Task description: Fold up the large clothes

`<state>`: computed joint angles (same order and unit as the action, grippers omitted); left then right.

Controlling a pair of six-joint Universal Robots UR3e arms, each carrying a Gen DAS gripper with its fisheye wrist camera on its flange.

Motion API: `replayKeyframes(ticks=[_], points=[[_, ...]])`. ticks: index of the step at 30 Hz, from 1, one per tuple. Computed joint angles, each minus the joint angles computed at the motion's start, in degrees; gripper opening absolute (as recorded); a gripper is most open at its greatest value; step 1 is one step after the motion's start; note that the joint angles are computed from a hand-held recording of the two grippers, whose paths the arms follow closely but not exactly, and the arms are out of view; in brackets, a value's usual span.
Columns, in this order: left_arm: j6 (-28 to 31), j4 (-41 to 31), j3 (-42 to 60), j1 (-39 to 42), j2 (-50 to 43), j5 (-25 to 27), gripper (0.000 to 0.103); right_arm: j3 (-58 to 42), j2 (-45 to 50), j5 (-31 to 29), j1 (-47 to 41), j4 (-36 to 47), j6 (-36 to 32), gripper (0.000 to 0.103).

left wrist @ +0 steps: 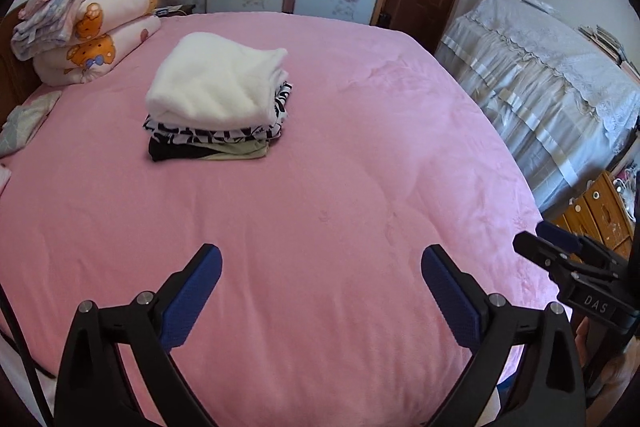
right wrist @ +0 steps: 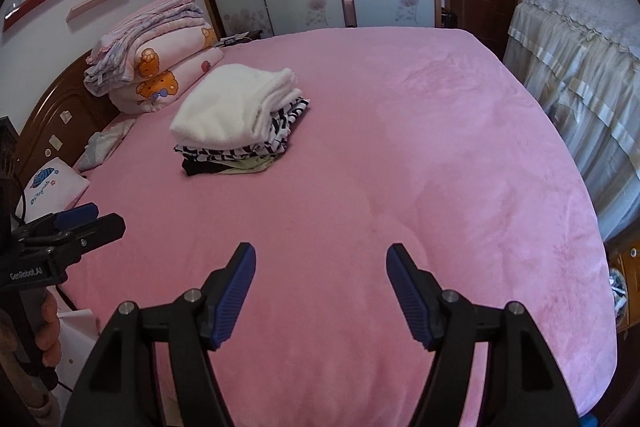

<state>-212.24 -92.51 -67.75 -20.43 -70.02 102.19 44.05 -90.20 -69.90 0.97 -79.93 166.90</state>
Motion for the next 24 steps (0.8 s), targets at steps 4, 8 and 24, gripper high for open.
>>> replayKeyframes(ticks=[4, 8, 24], points=[[-12.5, 2.8, -5.7, -10.8, 0.1, 7.5, 0.1, 16.8, -12.3, 2.5, -6.1, -3.6, -1.0, 0.081], [-23.5, 2.8, -8.8, -20.8, -1.3, 12.8, 0.1, 26.1, -21.8, 6.6, -13.2, -1.0, -3.3, 0.082], [-50.7, -23.0, 7.1, -42.3, -14.7, 26.6, 0.1, 33.3, -37.1, 9.1, -17.0, 5.0, -12.3, 0.082]])
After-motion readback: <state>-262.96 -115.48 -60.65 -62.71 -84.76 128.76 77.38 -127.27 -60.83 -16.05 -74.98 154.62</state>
